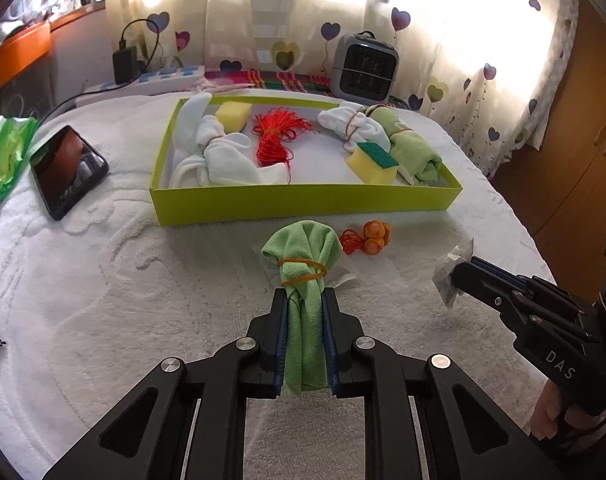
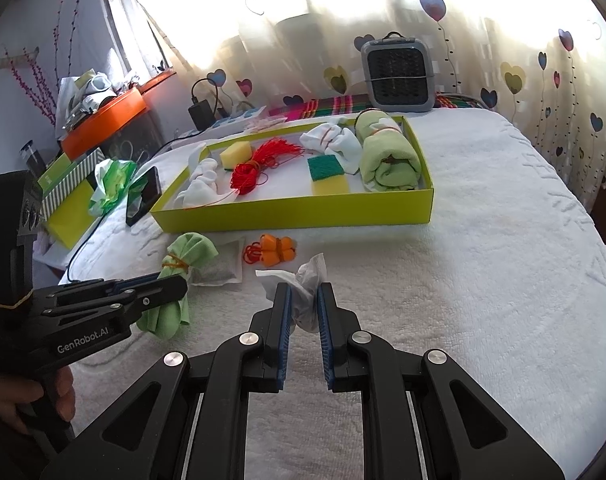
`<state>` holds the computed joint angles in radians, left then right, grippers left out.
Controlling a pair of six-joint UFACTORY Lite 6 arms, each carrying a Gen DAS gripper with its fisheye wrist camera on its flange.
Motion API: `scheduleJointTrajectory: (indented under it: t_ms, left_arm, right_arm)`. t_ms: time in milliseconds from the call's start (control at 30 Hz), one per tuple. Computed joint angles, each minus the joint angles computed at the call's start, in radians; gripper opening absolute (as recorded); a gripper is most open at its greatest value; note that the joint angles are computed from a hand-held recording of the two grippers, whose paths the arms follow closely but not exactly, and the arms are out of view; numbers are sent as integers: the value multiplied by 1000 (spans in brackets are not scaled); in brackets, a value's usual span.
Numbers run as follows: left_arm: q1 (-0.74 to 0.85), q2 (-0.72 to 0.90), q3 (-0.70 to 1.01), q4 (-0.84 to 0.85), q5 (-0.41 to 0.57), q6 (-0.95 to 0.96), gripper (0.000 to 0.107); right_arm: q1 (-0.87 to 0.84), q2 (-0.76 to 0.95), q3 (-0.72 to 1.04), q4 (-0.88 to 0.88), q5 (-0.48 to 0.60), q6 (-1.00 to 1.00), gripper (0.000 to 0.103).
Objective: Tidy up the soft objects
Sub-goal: 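Carry the green cloth bundle and white cloth over the yellow box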
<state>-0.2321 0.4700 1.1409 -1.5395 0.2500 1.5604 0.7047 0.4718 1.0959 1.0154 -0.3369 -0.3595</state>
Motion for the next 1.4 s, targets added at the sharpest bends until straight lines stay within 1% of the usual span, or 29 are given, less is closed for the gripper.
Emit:
scheduleJointTrajectory:
  t_ms: [233,567,967,1233,1400]
  left_arm:
    - [4,-70,-50,-72,3,77,15]
    - [5,-139,-71,-85,13,98,15]
    - [9,-123,1,5,35,14,15]
    - [5,-58,102,93,28,-77,15]
    - [7,9,194,191,38,-183,15]
  right_arm:
    - [12,-24,-7,53,-14,-54,14]
    - [26,-50,6,137,-37,-149,14]
    - [17,-53,46,188,-46,-233,14]
    - [-17,-27,103,179,-22,-256,14]
    - [-47,-3,144,170,0,-270,14]
